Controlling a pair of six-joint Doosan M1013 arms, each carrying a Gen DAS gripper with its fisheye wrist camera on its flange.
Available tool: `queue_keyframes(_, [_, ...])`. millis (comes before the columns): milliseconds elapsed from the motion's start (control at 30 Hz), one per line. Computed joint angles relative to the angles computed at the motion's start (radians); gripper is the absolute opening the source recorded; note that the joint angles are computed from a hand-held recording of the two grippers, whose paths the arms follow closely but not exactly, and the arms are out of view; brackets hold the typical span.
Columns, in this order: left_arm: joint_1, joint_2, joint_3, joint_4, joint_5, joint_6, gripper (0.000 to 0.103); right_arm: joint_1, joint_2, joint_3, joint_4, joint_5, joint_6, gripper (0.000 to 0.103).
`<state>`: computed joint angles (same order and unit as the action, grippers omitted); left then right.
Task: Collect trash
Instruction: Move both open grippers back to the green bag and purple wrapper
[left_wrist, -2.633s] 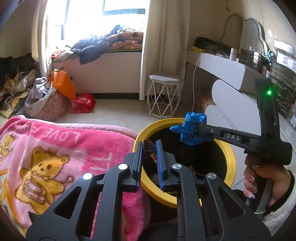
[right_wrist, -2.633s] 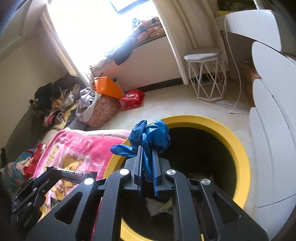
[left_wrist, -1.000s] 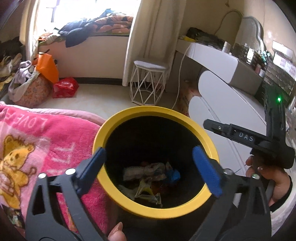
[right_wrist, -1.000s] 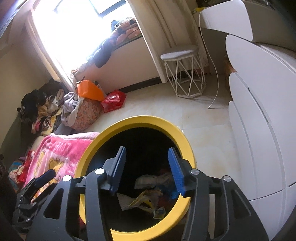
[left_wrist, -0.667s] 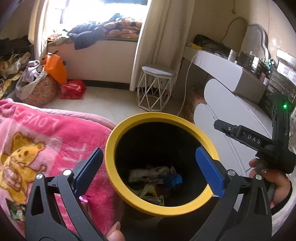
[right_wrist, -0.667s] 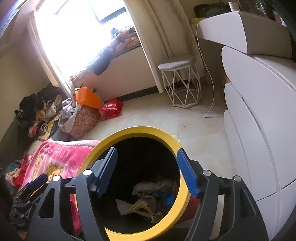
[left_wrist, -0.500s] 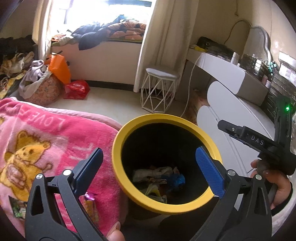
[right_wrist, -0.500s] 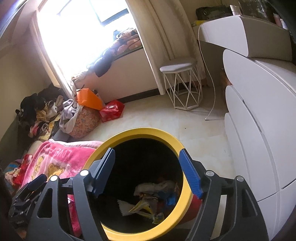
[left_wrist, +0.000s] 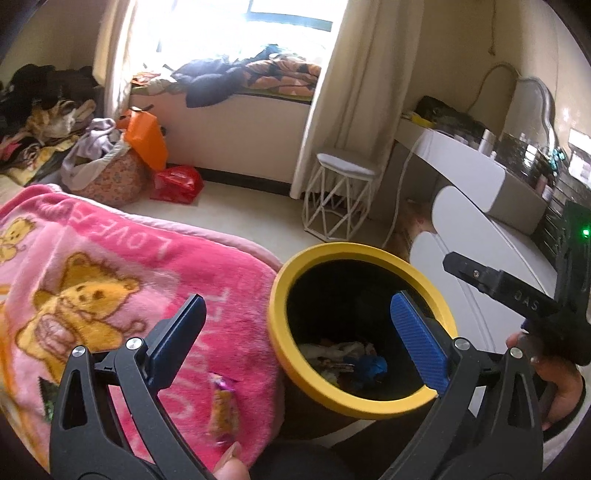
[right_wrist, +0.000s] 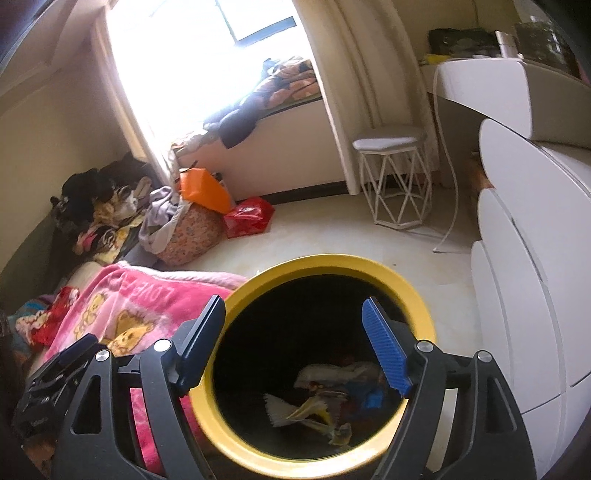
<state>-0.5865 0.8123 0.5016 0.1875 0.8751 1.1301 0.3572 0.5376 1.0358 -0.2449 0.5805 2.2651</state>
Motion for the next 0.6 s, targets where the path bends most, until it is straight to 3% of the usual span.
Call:
queue_keyframes(167, [0.008, -0.051, 0.091, 0.059, -0.057, -0.076, 0.092, 0.018, 0.020, -0.035, 0.057, 0.011, -0.086, 0.074])
queue_keyframes(600, [0.039, -0.135, 0.235, 0.213, -0.081, -0.273, 0.092, 0.077, 0.089, -0.151, 0.265, 0.085, -0.398, 0.074])
